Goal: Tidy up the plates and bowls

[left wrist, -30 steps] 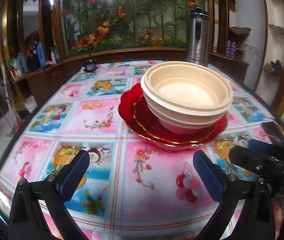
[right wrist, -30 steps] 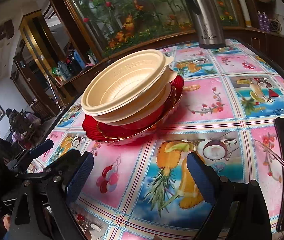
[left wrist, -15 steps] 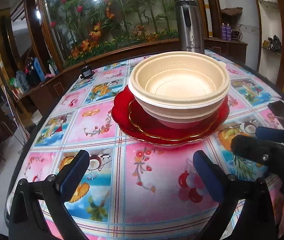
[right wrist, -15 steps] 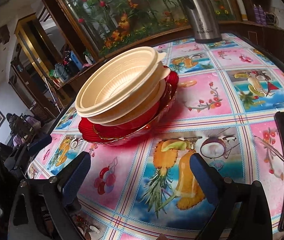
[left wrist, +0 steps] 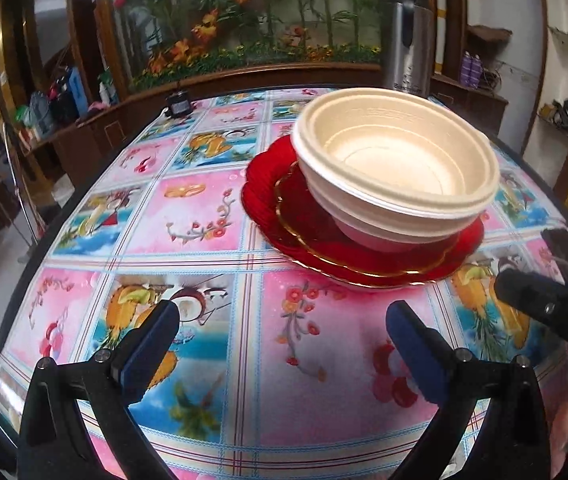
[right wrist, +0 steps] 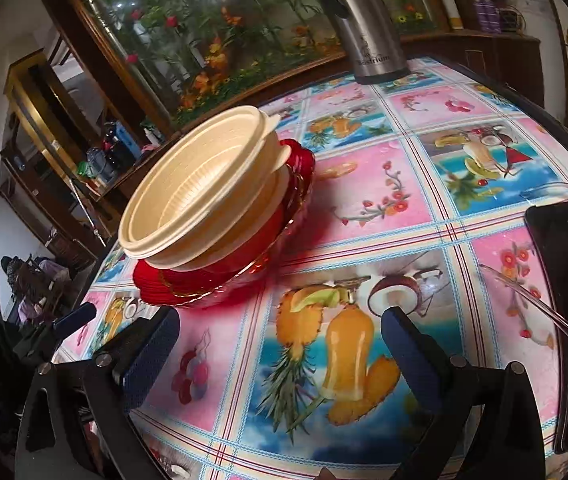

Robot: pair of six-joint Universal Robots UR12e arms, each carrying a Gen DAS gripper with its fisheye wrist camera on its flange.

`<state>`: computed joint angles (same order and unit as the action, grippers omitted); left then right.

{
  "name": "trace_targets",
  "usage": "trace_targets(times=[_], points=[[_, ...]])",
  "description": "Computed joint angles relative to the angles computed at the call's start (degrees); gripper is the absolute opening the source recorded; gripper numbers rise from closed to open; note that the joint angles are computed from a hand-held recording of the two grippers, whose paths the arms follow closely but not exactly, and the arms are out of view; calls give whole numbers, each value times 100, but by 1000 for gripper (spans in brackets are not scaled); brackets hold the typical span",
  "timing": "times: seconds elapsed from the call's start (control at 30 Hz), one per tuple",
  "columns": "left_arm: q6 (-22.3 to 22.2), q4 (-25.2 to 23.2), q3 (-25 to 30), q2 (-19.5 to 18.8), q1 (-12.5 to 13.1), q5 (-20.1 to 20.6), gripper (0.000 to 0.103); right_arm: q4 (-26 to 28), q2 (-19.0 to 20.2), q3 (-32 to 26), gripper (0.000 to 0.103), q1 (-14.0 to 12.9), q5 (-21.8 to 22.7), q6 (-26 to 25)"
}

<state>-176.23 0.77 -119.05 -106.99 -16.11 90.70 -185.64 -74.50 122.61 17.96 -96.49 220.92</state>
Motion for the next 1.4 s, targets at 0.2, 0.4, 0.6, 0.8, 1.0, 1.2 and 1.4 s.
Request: trace_targets(times=[0.2,0.4,0.6,0.8,1.0,1.2,1.4], points=[[-306,-278,73,0,97,-159,103,188,-7,-24,102,-23,10,89],[-190,-125,75,-40,-37,256,103,460,-7,-81,102,-39,100,62],[11,-2,67,-60,-140,524,103,498,-14,-87,102,-35,104,64],[27,4,55,-46,-149,544,103,516,-6,-103,102,-29,106,59],[-5,6,61,-54,-140,539,103,526,-6,-106,102,-28,101,59],[9,-3,65,-55,-144,552,103,544,-7,-111,102,-24,93,52],[25,22,56,-53,-134,545,103,547,-2,-118,102,-27,96,50]])
